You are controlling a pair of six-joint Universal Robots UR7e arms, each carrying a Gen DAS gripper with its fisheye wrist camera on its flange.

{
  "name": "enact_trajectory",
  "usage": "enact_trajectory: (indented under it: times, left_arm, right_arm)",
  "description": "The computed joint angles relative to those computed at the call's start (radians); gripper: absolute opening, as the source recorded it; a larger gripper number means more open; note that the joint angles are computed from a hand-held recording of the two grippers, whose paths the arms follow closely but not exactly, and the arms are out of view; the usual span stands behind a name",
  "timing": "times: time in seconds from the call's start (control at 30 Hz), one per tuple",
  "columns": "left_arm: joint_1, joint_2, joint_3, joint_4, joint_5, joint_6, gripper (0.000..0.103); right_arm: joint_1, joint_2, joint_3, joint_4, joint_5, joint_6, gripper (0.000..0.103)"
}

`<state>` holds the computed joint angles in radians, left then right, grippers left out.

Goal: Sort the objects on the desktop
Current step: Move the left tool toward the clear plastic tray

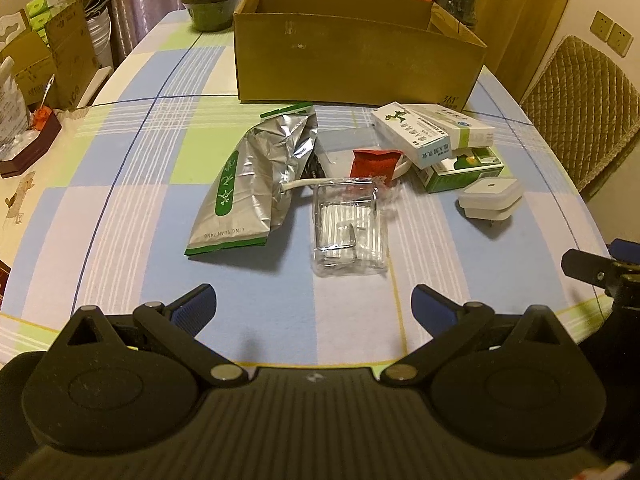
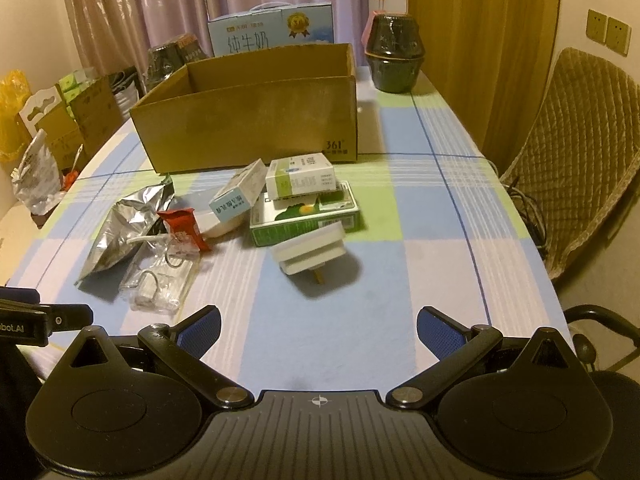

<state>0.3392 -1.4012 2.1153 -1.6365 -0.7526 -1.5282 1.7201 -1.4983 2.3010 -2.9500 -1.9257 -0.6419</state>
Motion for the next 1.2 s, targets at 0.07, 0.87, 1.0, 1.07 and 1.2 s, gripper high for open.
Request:
enact_trajectory:
  times: [0.07, 0.87, 1.0, 1.07, 1.2]
  left_arm:
    - [0.004, 0.002, 0.0, -0.005, 0.001, 0.006, 0.102]
    - [0.106, 0.06, 0.025, -0.232, 0.047, 0.24, 0.102]
    - [0.118, 0.067, 0.036, -0.267, 0.047, 0.264, 0.102]
    - [0.125, 0.07, 0.04, -0.278, 0.05, 0.263, 0.102]
    - [0.133, 0.077, 0.05, -0.304, 0.059, 0.277, 0.101]
  right_arm:
    - [-0.004, 0.008, -0.005, -0.006, 0.001, -0.005, 0.101]
    - [-0.038, 0.163, -0.099, -0.035, 0.057, -0.119, 0.101]
    - [-0.041, 0.197, -0.117, -0.055, 0.064, -0.158, 0.101]
    - [-0.043, 0.21, -0.124, -0.064, 0.066, -0.178, 0.101]
    - [-0.054, 0.225, -0.128, -0.085, 0.08, -0.204, 0.101]
